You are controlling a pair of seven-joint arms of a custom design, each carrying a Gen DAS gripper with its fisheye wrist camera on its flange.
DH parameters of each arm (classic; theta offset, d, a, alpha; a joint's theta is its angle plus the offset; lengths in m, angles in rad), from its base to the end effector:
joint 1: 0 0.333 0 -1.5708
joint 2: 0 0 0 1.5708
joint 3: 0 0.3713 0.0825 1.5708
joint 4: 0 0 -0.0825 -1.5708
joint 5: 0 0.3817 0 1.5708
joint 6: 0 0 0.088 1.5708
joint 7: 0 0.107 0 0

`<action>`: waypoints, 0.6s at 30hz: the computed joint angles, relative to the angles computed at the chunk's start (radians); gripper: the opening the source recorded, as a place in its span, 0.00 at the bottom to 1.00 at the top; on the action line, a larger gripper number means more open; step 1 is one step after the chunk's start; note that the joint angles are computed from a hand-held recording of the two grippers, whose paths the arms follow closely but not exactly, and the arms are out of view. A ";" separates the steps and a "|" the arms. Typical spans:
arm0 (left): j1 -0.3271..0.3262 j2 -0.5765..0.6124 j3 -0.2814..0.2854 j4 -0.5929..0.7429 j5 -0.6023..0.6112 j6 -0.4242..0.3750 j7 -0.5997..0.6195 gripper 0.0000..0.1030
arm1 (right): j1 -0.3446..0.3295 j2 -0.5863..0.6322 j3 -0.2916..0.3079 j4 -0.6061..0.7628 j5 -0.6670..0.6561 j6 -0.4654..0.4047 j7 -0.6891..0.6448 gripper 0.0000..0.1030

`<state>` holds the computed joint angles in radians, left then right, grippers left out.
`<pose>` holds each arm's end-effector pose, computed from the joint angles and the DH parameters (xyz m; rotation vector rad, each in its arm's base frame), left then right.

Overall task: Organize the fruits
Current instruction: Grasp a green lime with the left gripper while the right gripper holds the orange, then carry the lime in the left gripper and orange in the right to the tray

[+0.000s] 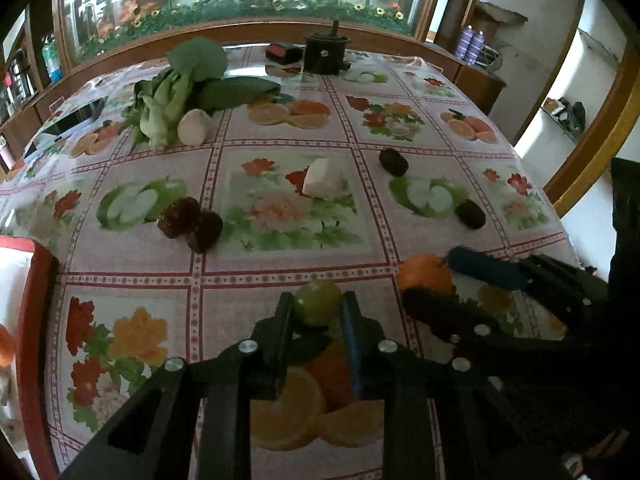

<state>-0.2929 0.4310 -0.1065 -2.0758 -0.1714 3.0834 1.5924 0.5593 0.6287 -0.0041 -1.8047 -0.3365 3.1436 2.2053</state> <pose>0.6103 -0.2355 0.3358 -1.7410 2.1955 -0.7646 0.6036 0.4093 0.3215 -1.9481 1.4990 -0.3217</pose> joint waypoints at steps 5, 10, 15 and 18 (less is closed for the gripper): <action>0.035 -0.010 -0.032 -0.021 -0.031 0.021 0.023 0.25 | 0.064 0.002 -0.063 0.020 -0.024 -0.019 0.020 0.32; 0.085 -0.032 -0.078 -0.051 -0.060 0.044 0.051 0.25 | 0.110 -0.030 -0.118 -0.022 -0.037 0.018 0.073 0.32; 0.149 -0.061 -0.149 -0.094 -0.107 0.065 0.097 0.25 | 0.210 -0.064 -0.222 -0.055 -0.074 0.017 0.125 0.32; 0.185 -0.082 -0.189 -0.126 -0.130 0.082 0.128 0.25 | 0.251 -0.076 -0.263 -0.067 -0.100 0.005 0.167 0.32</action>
<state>-0.1074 0.3486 -0.2952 -2.2015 -0.3014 3.1653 1.7200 0.8103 0.5530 -0.2675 -1.8719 -0.4366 3.1485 2.3721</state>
